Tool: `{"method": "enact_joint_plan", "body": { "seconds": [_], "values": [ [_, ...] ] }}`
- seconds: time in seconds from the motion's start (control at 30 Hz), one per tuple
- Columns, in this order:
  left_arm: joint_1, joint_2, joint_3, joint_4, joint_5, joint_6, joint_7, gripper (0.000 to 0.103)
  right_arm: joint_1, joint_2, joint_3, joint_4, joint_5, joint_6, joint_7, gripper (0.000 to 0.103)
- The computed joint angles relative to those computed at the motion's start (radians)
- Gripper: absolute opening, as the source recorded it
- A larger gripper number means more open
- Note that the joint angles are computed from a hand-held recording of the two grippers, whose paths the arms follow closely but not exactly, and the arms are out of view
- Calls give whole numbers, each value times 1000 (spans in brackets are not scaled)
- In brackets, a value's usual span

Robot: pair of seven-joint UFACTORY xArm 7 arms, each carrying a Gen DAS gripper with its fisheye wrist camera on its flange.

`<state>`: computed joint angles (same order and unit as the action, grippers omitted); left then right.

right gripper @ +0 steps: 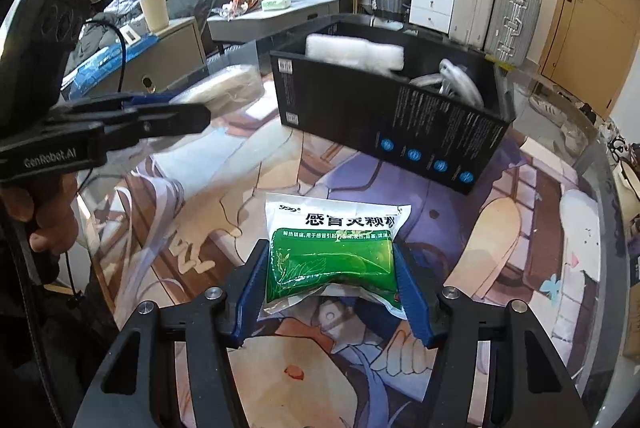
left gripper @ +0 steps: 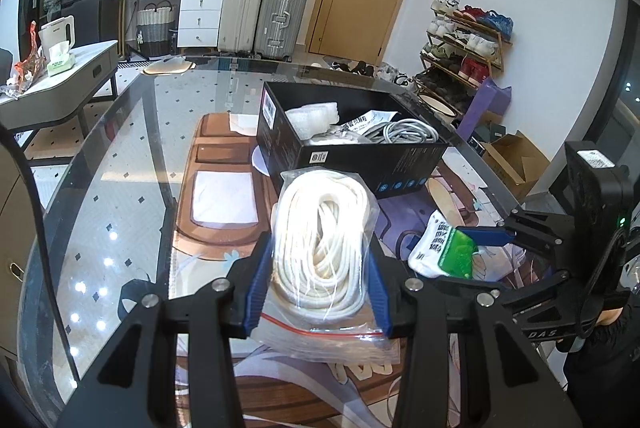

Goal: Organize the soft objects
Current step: 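Lift the rope bag and medicine packet and carry both over the black box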

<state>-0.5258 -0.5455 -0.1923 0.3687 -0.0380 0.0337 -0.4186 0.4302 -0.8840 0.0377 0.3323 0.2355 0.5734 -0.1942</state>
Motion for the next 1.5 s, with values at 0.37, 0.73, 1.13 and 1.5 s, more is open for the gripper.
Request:
{"method": "enact_joint_plan", "body": {
  "seconds": [0.37,0.73,1.13,1.5],
  "values": [
    [69,-6,-55,36,38,2,-27,42,-44,-48,2,36,-18,-39,43,60],
    [138,94,-96,146,87,-27,-32,42,-102,50,5,113,-61,-153,94,60],
    [323,224,-228,267,193,-45,-123,42,-173,209,36,163,-127,-349,185,61],
    [538,327,-404,375,427,-37,-302,42,-187,376,49,228,-186,-425,226,61]
  ]
}}
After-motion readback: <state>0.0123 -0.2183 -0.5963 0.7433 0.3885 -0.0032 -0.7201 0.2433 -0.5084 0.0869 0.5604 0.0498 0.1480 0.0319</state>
